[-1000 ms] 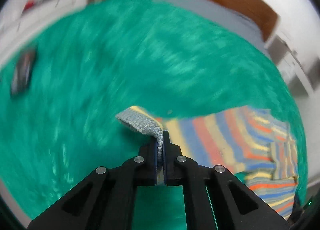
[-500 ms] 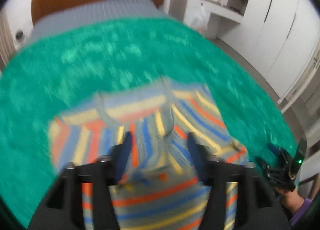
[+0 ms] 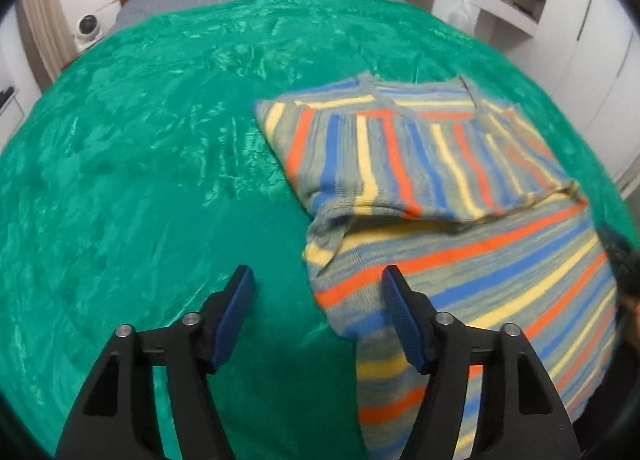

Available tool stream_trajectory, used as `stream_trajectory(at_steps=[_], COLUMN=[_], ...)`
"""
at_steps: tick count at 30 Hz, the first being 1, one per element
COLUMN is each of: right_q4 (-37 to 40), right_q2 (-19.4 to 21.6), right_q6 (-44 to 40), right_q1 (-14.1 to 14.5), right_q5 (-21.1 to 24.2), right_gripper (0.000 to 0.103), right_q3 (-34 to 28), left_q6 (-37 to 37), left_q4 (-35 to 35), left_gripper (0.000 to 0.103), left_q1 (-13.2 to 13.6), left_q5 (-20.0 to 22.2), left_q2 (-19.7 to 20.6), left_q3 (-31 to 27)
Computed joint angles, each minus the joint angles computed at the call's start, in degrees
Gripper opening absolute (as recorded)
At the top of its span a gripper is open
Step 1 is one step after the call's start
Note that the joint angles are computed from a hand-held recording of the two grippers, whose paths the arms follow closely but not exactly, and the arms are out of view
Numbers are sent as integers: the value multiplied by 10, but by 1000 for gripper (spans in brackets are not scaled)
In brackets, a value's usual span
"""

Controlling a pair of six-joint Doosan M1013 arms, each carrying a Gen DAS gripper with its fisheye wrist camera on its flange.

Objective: Fold small clothes
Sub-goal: 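Lay the sleeve across the sweater body and open the left tool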

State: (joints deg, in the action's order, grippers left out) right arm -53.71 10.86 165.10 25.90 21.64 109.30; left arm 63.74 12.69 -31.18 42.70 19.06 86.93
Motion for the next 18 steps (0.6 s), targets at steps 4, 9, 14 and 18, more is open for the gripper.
stream_trajectory(at_steps=[4, 9, 14, 18], right_q4=[1, 3, 3, 4], right_q2=[1, 2, 2, 3], right_q6=[-4, -5, -6, -6], right_q1=[1, 2, 2, 2], right_q5=[4, 5, 3, 4], right_gripper=[88, 88, 88, 88], right_q3=[-2, -3, -3, -4], left_q6=[-92, -177, -177, -197], left_q4=[80, 131, 104, 118], left_gripper=[6, 3, 4, 11], left_q1=[-10, -15, -9, -14], left_q5=[-27, -41, -50, -32], left_q2=[17, 9, 6, 0], left_q3=[-5, 32, 36, 37])
